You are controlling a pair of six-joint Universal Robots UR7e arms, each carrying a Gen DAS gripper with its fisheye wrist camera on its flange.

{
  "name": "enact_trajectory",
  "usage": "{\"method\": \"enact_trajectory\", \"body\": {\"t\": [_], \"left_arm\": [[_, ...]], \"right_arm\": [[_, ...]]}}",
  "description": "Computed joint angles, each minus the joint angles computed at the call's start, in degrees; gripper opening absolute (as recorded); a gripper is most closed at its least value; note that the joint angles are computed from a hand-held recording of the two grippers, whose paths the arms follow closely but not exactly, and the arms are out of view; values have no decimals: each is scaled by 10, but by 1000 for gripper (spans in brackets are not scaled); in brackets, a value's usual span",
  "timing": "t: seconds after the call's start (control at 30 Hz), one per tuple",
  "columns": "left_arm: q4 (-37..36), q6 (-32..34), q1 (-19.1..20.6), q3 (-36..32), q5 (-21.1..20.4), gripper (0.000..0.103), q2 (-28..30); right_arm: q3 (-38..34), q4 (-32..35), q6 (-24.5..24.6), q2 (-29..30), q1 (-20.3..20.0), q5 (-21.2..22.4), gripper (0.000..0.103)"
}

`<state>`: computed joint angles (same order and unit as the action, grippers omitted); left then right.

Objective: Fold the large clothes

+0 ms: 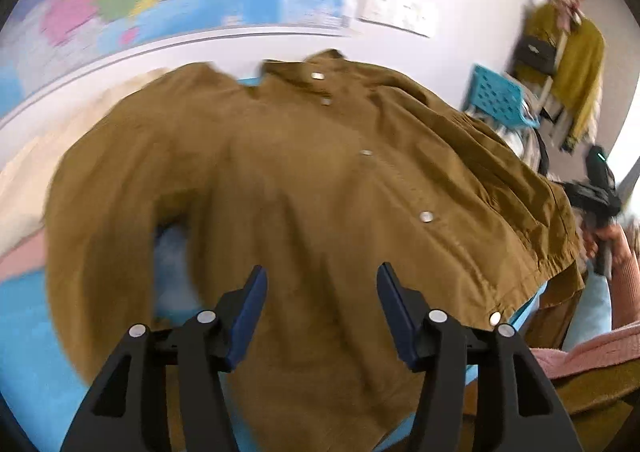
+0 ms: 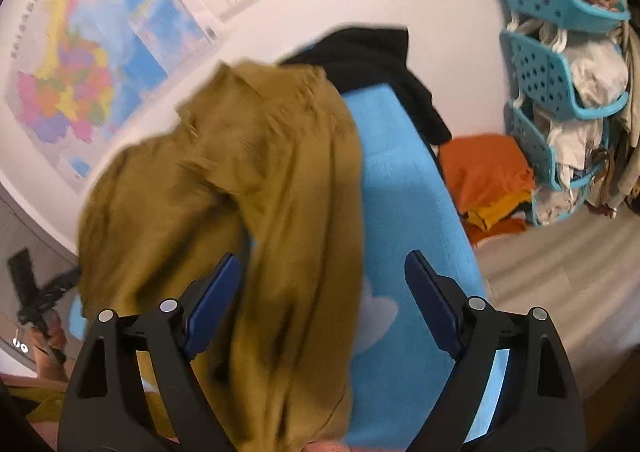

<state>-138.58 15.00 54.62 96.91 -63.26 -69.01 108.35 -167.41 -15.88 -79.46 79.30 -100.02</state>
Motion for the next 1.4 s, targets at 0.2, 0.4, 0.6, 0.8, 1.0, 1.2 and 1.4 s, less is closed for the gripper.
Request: {"method": "enact_trajectory", "body": {"t": [0.2, 0.4, 0.6, 0.8, 1.0, 1.2, 1.4], "left_arm": [[10, 26, -15, -47, -26, 61, 64], [31, 67, -28, -144, -86, 61, 159], [79, 84, -46, -267, -134, 61, 285], [170, 53, -49, -415, -144, 48, 410], [232, -8, -19, -510, -248, 45, 448], [197, -15, 4, -473, -317, 48, 387], [115, -9, 25, -361, -273, 56, 269]], "right_arm": [[-52, 102, -18, -14, -13, 76, 7], [-92, 57, -3, -68, -1, 119, 6], [-165, 129, 2, -49, 13, 114, 6], [-181, 177, -9, -33, 29, 124, 6], [-195, 227, -18, -14, 65, 155, 6], [-254, 288, -39, 63, 115, 217, 6], [-349, 390, -46, 188, 133, 246, 6]]}}
